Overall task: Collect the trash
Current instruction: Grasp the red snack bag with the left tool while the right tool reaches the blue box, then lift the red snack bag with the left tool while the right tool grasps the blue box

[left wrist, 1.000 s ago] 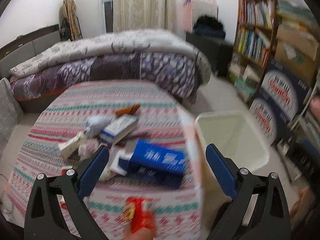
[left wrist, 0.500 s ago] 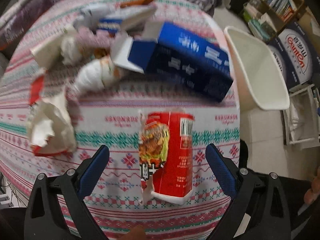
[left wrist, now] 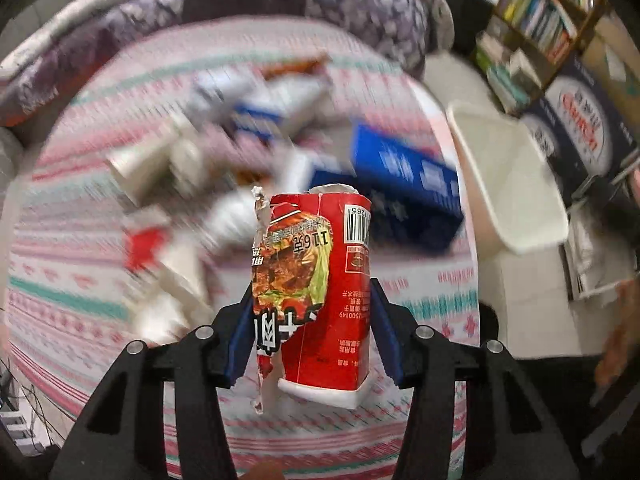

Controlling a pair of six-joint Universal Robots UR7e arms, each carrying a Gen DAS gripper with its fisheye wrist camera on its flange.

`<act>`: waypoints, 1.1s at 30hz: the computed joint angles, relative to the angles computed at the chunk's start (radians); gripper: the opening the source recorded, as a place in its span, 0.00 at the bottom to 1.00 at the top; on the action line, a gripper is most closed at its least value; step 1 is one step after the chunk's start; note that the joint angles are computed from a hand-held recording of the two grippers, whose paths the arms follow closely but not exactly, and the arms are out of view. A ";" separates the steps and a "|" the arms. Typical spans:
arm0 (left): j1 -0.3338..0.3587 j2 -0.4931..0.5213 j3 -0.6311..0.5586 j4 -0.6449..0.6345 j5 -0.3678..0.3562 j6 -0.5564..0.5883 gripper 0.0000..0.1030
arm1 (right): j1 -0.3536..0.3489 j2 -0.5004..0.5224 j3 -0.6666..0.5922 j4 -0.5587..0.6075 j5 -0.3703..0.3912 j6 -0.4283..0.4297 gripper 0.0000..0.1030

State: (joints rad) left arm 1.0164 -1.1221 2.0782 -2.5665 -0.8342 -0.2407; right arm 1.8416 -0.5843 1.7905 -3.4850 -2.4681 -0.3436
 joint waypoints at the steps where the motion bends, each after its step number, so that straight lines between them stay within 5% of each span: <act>1: -0.004 -0.007 -0.013 0.008 0.014 0.013 0.50 | -0.002 0.004 -0.022 0.077 0.036 -0.022 0.93; 7: 0.024 -0.024 -0.104 -0.016 0.096 0.143 0.50 | -0.002 0.065 -0.162 0.374 0.160 -0.288 0.93; 14: 0.089 0.032 -0.206 -0.040 0.081 0.245 0.51 | -0.015 0.133 -0.292 0.625 0.125 -0.444 0.93; 17: 0.108 0.040 -0.223 -0.043 0.052 0.266 0.51 | -0.030 0.135 -0.316 0.713 0.140 -0.423 0.93; 22: 0.118 0.051 -0.228 -0.086 0.040 0.316 0.51 | -0.052 0.085 -0.281 0.778 0.252 -0.323 0.74; 26: 0.115 0.053 -0.223 -0.153 0.042 0.341 0.51 | -0.025 0.061 -0.238 0.721 0.287 -0.320 0.59; 33: 0.099 0.045 -0.200 -0.265 0.071 0.373 0.51 | 0.022 0.020 -0.160 0.610 0.313 -0.312 0.57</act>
State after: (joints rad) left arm 1.1159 -1.0769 1.8779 -2.8319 -0.7634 0.1321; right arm 1.8634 -0.5643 1.6303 -2.8749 -2.1551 -0.6554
